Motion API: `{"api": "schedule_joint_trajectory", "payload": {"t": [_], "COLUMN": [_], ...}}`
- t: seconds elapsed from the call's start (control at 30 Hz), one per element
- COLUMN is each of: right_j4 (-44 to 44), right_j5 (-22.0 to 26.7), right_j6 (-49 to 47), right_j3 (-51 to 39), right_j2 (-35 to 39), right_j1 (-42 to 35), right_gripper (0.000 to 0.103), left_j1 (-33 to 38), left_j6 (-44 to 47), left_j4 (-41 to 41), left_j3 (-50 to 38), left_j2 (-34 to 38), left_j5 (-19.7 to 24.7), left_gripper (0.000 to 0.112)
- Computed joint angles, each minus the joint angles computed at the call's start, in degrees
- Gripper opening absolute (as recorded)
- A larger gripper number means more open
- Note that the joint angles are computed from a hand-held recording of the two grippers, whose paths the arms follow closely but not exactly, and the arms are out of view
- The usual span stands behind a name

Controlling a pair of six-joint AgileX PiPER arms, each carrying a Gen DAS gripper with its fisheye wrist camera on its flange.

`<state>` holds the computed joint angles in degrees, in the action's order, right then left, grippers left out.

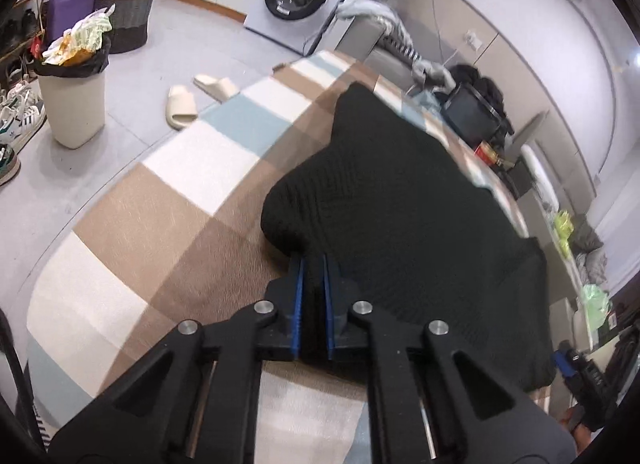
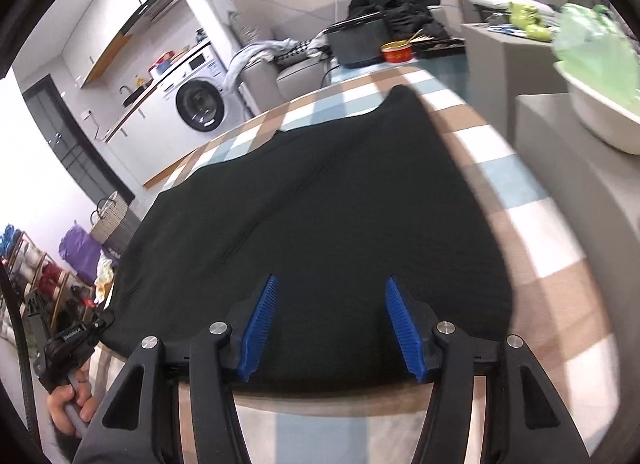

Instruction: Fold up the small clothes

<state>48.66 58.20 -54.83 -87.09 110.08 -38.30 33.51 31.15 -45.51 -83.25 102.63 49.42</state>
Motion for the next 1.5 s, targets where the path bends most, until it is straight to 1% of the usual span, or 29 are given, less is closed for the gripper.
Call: {"api": "schedule_joint_trajectory", "payload": {"t": [0.13, 0.23, 0.3, 0.33, 0.37, 0.4, 0.43, 0.47, 0.57, 0.63, 0.7, 0.77, 0.83, 0.87, 0.97, 1.0, 1.03, 1.07, 1.1, 1.17, 1.33, 1.4, 1.43, 1.5], "right_j4": [0.9, 1.3, 1.6, 1.6, 1.5, 1.4, 1.5, 1.6, 1.8, 1.8, 2.3, 2.4, 1.8, 1.6, 1.1, 0.6, -0.1, -0.4, -0.5, -1.1, -2.5, -2.4, -2.6, -2.5], "right_j5": [0.1, 0.7, 1.1, 0.8, 0.6, 0.7, 0.7, 0.3, 0.3, 0.3, 1.0, 0.0, 0.1, 0.3, -0.5, -0.7, -0.8, -0.7, -0.7, -1.5, -1.1, -0.6, -0.2, 0.4], "right_j6": [-2.7, -4.0, -4.7, -4.7, -4.6, -4.5, -4.4, -4.3, -4.1, -4.0, -4.8, -5.3, -4.7, -4.5, -4.8, -4.3, -3.4, -3.1, -2.9, -2.4, 0.1, 0.5, 1.0, 1.6], "right_j3": [1.6, 2.5, 3.1, 3.4, 3.8, 3.8, 3.9, 4.0, 3.6, 3.4, 3.2, 3.9, 4.0, 3.7, 4.0, 3.7, 3.2, 2.6, 2.3, 1.7, -0.8, -1.1, -1.7, -2.7], "right_j2": [-0.7, -1.0, -1.2, -1.3, -1.4, -1.4, -1.5, -1.6, -1.5, -1.4, -1.3, -1.5, -1.2, -0.9, -0.7, -0.4, 0.0, 0.5, 0.8, 1.2, 3.3, 3.5, 3.9, 4.5], "right_j1": [2.6, 3.6, 3.9, 4.3, 4.5, 4.7, 5.0, 5.2, 5.5, 5.7, 5.5, 6.0, 6.3, 6.3, 7.0, 7.2, 7.5, 7.7, 7.8, 8.1, 7.7, 7.1, 6.8, 5.9], "right_gripper": [0.057, 0.057, 0.057, 0.057, 0.057, 0.057, 0.057, 0.057, 0.057, 0.057, 0.058, 0.059, 0.059, 0.059, 0.059, 0.059, 0.059, 0.059, 0.059, 0.059, 0.059, 0.059, 0.059, 0.059], "left_j1": [1.6, 2.5, 2.8, 3.0, 3.9, 5.3, 7.2, 9.0, 12.2, 12.0, 10.3, 8.5, 7.3, 6.5, 3.6, 2.8, 2.0, 1.4, 1.2, 0.9, -0.9, -1.9, -3.2, -6.1], "left_j6": [2.5, 2.6, -1.4, -4.2, -6.6, -7.4, -7.9, -8.0, -6.5, -5.8, -5.0, -5.6, -5.5, -6.7, -9.5, -10.4, -11.5, -11.9, -11.0, -9.6, -2.9, -0.2, 0.3, 2.4], "left_j4": [-2.7, -1.7, 2.4, 4.9, 6.1, 5.0, 2.9, 1.1, -4.1, -5.8, -6.0, -5.8, -7.4, -7.0, -5.2, -5.0, -4.5, -4.3, -5.3, -6.7, -7.8, -8.4, -8.3, -8.7], "left_j3": [-0.1, -1.2, -3.6, -4.4, -6.0, -7.0, -7.0, -5.8, -3.2, -2.4, -1.4, -0.2, 1.0, 0.2, -1.0, -1.4, -1.6, -1.9, -1.8, -1.4, -3.4, -4.0, -4.8, -7.2], "left_j2": [-2.1, -2.6, -1.0, -0.7, 0.5, 1.4, 2.1, 2.1, 2.2, 2.5, 2.3, 2.3, 2.1, 2.4, 2.9, 3.3, 3.5, 3.7, 3.8, 3.2, 0.3, -1.8, -2.6, -3.2], "left_j5": [-0.2, 0.8, 3.6, 5.0, 8.1, 10.9, 13.3, 14.6, 19.4, 20.3, 19.3, 15.8, 12.4, 11.5, 6.6, 5.0, 3.0, 1.3, 0.3, -1.7, -1.7, -0.4, -0.4, 0.9], "left_gripper": [0.005, 0.006, 0.008, 0.012, 0.021, 0.030, 0.032, 0.035, 0.036, 0.040, 0.040, 0.040, 0.040, 0.040, 0.040, 0.036, 0.027, 0.014, 0.011, 0.010, 0.009, 0.009, 0.009, 0.009]}}
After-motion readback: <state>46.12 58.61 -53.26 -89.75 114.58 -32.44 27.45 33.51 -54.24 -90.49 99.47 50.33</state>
